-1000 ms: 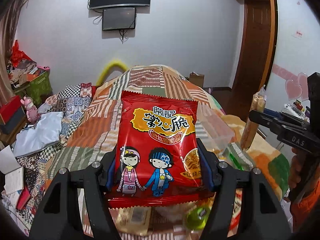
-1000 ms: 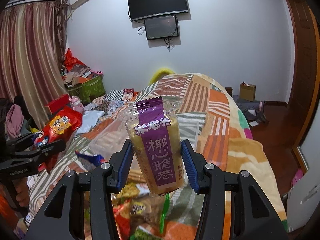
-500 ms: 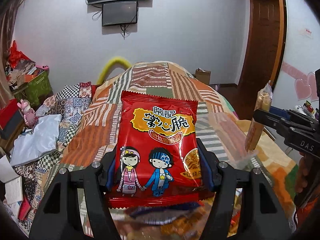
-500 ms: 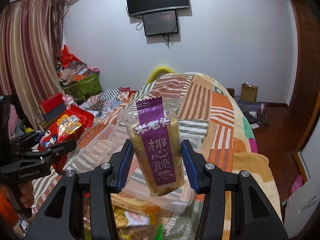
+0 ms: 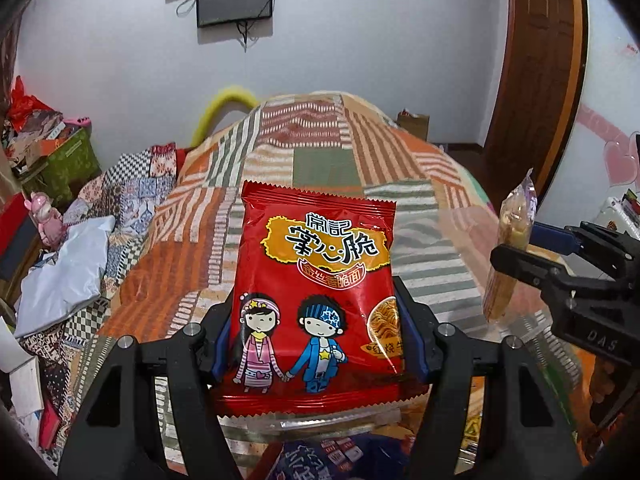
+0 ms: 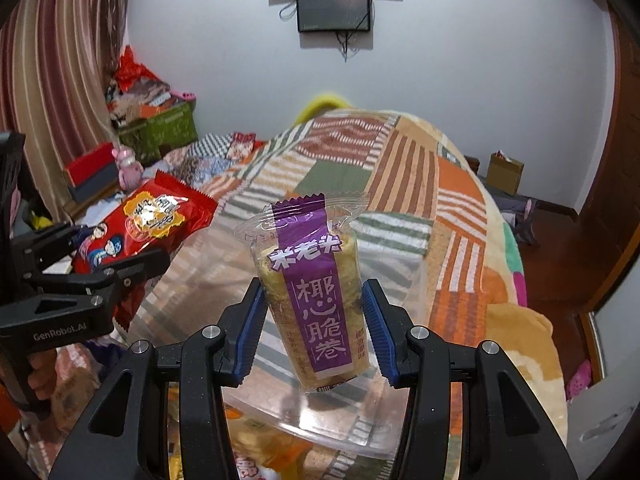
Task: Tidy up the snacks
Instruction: 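Lift both snacks and drop them into the clear plastic box, then move the left tool to the wrapped bread cake and grasp it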
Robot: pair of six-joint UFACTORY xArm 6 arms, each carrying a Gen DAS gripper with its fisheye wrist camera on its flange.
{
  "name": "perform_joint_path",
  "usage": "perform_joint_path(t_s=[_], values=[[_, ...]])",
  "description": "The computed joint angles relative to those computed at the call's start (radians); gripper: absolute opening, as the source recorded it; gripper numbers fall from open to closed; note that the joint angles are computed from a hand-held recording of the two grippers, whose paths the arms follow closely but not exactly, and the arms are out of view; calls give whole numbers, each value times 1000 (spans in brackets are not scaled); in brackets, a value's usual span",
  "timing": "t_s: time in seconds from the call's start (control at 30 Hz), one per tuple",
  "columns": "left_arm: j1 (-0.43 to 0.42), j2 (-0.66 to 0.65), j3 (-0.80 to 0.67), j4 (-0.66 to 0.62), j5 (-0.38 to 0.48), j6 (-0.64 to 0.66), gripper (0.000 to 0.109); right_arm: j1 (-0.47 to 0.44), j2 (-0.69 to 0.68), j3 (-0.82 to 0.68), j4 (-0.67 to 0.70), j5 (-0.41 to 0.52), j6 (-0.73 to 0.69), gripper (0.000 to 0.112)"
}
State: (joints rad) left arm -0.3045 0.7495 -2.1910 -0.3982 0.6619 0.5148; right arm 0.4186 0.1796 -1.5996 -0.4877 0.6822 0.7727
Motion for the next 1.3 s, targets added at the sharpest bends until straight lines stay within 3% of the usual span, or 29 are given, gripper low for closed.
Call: perform_joint_path(t_s=[0.23, 0.7, 0.83, 0.97, 1.07, 1.3], values=[[2, 66, -99, 32, 86, -39, 66, 7, 23, -19, 51, 48, -57, 45], [5, 85, -133, 45, 154, -39, 69, 24, 48, -43, 92, 108, -103, 46], [3, 67, -105, 46, 144, -34, 74, 29, 49, -54, 84, 127, -108, 47], [-3, 8, -8, 24, 81, 0, 88, 30, 34, -43, 80, 118, -100, 62], [-9, -52, 90, 21, -5, 33, 89, 38, 17, -33, 43, 123, -79, 62], [1, -148, 205, -40, -47, 81, 89, 46, -38, 8, 6, 98, -33, 62]])
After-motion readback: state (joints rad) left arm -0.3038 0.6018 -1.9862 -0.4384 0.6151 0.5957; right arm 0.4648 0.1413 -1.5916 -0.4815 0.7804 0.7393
